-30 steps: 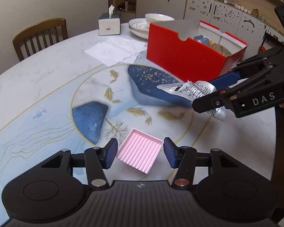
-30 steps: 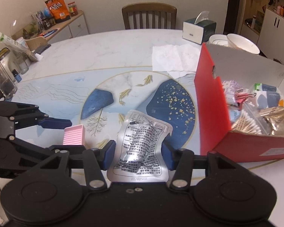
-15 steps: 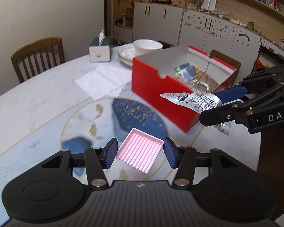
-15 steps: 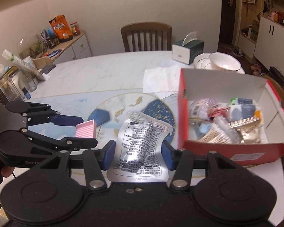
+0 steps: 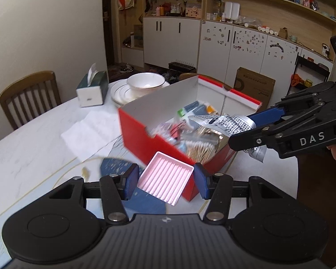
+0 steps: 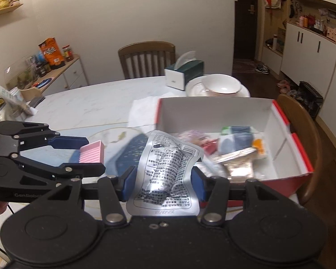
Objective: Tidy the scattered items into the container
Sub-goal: 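Carry the silver sachet and pink tray over the red box with both grippers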
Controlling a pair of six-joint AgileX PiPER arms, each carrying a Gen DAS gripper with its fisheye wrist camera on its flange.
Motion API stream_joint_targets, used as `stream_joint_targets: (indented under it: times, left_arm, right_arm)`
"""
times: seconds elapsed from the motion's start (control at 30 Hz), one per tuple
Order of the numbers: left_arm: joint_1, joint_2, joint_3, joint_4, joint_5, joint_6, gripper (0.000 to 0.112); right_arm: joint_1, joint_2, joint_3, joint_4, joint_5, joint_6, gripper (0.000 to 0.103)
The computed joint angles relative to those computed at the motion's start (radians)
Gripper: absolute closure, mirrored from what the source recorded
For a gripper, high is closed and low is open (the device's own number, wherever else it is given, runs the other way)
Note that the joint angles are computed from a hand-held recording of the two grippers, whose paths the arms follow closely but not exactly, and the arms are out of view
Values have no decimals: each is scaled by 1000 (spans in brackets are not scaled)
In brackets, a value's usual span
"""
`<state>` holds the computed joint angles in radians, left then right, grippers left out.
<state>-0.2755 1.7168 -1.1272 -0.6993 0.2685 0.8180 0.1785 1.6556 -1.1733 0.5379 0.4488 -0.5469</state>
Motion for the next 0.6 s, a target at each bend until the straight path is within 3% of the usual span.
stream_joint_targets:
  times: [0.27,0.6]
  left_arm:
    - [-93,110,-166,310,-6,-346,60]
    - [-148,288,-447,586,74,-629,60]
  right_arm:
    - [-109,41,-39,93,27,-147,52]
    - [-182,143,-146,99,51,-205,52]
